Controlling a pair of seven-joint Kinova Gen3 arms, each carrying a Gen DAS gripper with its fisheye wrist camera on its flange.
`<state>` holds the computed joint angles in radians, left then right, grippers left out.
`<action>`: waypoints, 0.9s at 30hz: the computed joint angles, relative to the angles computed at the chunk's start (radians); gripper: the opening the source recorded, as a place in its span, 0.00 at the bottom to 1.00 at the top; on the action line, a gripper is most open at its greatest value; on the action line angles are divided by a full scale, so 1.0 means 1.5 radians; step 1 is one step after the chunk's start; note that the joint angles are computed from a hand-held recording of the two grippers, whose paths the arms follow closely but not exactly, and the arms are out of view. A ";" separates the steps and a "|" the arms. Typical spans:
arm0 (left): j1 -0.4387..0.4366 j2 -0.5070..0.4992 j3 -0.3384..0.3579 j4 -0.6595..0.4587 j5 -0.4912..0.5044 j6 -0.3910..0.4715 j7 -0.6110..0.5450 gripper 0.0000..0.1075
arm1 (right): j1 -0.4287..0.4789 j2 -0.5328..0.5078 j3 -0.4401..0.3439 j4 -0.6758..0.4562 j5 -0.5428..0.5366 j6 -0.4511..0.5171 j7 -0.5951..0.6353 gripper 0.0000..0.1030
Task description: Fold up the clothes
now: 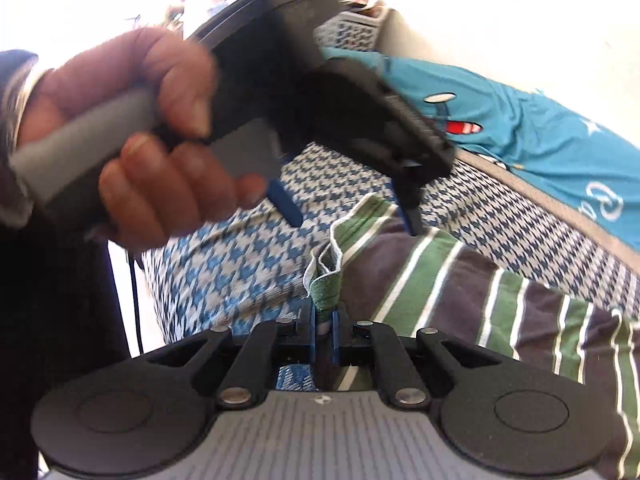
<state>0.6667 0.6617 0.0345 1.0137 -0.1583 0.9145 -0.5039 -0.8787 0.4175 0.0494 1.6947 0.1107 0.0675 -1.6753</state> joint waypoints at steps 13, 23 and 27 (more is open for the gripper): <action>-0.027 0.017 0.008 0.003 0.053 -0.064 -0.003 0.70 | 0.023 -0.030 0.000 0.026 -0.052 -0.046 -0.004 0.07; 0.004 0.040 -0.019 -0.025 0.018 -0.067 0.037 0.09 | -0.006 -0.055 0.032 0.067 -0.087 -0.070 0.031 0.07; 0.032 0.036 -0.036 -0.015 -0.017 -0.113 0.056 0.06 | -0.073 -0.068 0.108 0.088 -0.115 -0.076 0.051 0.07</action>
